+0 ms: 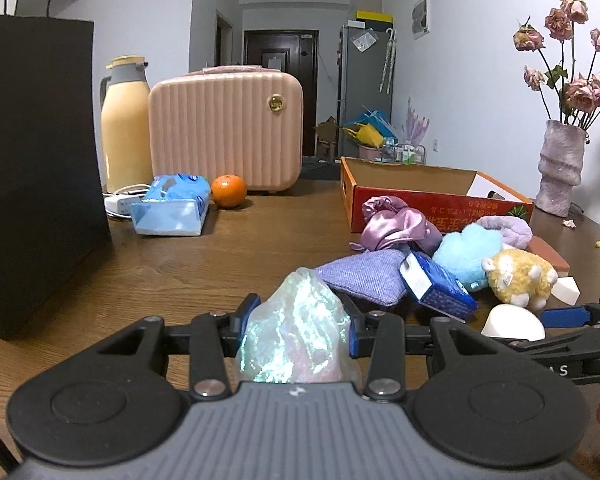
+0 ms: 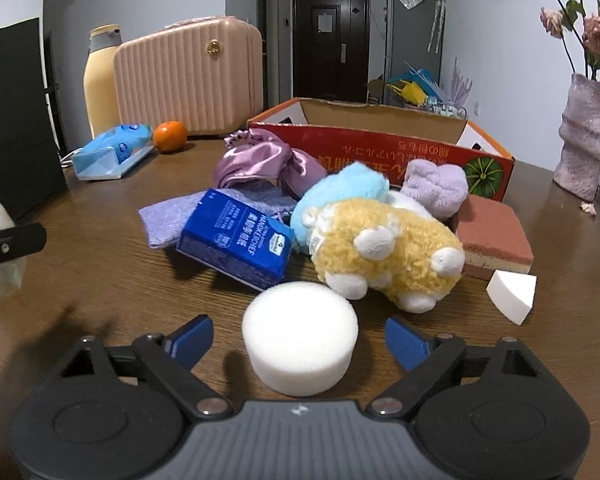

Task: Organize soft objects
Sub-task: 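Grasp the white round sponge with the right gripper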

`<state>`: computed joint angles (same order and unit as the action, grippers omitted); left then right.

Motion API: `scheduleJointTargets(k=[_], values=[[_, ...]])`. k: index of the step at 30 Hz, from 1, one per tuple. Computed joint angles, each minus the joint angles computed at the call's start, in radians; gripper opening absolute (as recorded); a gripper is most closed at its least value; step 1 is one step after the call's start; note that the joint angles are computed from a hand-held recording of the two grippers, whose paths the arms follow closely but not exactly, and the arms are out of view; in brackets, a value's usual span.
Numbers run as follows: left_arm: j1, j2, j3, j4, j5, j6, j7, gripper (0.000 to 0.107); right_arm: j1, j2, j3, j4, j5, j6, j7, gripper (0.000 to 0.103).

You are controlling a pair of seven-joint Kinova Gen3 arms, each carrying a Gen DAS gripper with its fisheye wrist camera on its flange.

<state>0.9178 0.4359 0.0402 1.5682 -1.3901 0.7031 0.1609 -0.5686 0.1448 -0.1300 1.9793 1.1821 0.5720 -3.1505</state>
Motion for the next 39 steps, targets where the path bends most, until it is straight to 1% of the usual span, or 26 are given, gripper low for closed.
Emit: scheduleJointTargets(k=[2,3,4,5,6,7,9,12,15,22,29,39], values=[[-0.004,0.0,-0.002,0.003,-0.005,-0.011,0.006,0.042,0.003,0.007,0.001,-0.004,-0.004,-0.005,0.007,0.089],[-0.004,0.001,-0.003,0.005,-0.008,-0.011,0.011,0.042,0.002,0.009,0.002,-0.006,-0.006,-0.005,0.013,0.083],[-0.005,0.0,-0.003,0.008,-0.011,-0.015,0.017,0.042,0.003,0.01,0.003,-0.008,-0.011,-0.007,0.021,0.08],[-0.008,-0.002,-0.002,0.01,-0.011,-0.02,0.019,0.042,0.004,0.013,0.004,-0.01,-0.017,-0.011,0.03,0.079],[-0.011,-0.002,-0.001,0.01,-0.007,-0.022,0.017,0.042,0.007,0.015,0.005,-0.012,-0.028,-0.016,0.044,0.076],[-0.012,-0.001,0.001,0.009,-0.004,-0.022,0.014,0.042,0.008,0.017,0.007,-0.016,-0.043,-0.018,0.06,0.067],[-0.015,-0.001,0.002,0.007,0.004,-0.026,0.007,0.042,0.013,0.014,0.015,-0.012,-0.054,-0.041,0.07,0.057],[-0.015,0.0,-0.001,0.005,0.012,-0.031,0.003,0.042,0.011,0.006,0.023,0.002,-0.029,-0.065,0.047,0.056],[-0.009,0.002,-0.007,0.005,0.01,-0.03,0.011,0.042,0.002,-0.005,0.022,0.022,0.034,-0.068,-0.015,0.055],[0.0,0.005,-0.01,0.009,-0.02,-0.012,0.055,0.042,0.003,-0.03,-0.017,0.065,0.177,-0.052,-0.144,0.054],[0.014,0.015,-0.004,-0.014,-0.021,0.043,0.044,0.042,0.019,-0.069,-0.054,0.097,0.264,-0.051,-0.211,0.054],[0.035,0.01,0.009,-0.051,-0.044,0.062,0.025,0.042,0.046,-0.136,-0.089,0.139,0.377,-0.022,-0.308,0.054]])
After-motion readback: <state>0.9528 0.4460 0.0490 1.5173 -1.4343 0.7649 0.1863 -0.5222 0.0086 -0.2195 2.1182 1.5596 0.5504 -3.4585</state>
